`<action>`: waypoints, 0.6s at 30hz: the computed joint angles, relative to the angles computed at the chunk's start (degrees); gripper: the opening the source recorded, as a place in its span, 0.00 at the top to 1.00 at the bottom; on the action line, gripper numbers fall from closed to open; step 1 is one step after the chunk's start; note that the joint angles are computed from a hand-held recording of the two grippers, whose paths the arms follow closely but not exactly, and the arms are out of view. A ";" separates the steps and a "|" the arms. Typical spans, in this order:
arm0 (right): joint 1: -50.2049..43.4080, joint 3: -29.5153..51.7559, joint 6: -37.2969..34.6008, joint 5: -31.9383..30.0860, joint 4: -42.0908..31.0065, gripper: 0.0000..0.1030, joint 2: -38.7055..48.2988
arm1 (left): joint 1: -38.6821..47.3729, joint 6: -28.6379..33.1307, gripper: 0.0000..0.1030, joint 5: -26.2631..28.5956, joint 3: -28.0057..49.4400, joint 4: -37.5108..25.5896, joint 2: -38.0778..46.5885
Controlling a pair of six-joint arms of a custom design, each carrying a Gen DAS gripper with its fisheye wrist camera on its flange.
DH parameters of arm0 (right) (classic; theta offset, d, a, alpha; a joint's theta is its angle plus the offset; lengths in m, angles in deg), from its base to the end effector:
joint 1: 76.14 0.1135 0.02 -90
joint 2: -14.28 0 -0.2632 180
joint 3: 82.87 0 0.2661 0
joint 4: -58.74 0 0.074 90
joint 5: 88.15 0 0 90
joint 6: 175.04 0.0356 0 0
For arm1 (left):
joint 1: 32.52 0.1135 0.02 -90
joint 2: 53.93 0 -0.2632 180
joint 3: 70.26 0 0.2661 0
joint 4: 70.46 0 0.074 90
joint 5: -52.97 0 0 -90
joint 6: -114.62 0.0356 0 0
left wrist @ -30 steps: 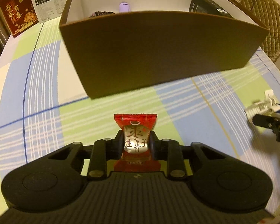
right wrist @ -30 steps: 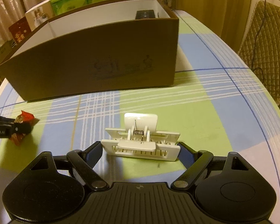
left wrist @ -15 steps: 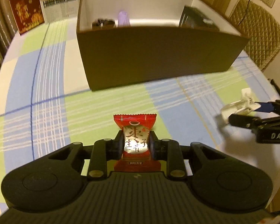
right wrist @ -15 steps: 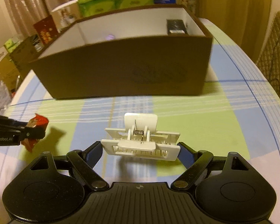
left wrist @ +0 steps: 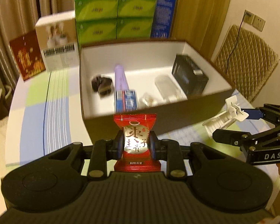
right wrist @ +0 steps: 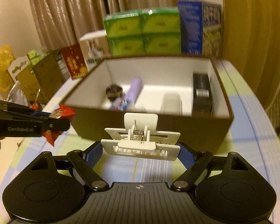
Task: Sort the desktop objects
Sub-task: 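Carry the candy packet and clip with both tools into the brown box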
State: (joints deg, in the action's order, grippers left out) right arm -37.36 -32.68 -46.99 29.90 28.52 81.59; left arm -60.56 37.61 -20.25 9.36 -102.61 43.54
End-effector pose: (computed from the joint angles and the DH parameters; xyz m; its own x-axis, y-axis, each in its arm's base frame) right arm 0.2009 0.1399 0.2005 -0.6390 0.1843 -0.7468 0.1137 0.9828 0.1454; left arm 0.3279 -0.1863 0.2101 -0.5208 0.5212 -0.6760 0.7501 0.6575 -0.0710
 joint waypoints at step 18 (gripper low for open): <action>-17.78 9.23 -17.78 -9.36 10.74 0.19 12.15 | -3.62 -2.31 0.78 -2.07 25.97 -5.49 17.66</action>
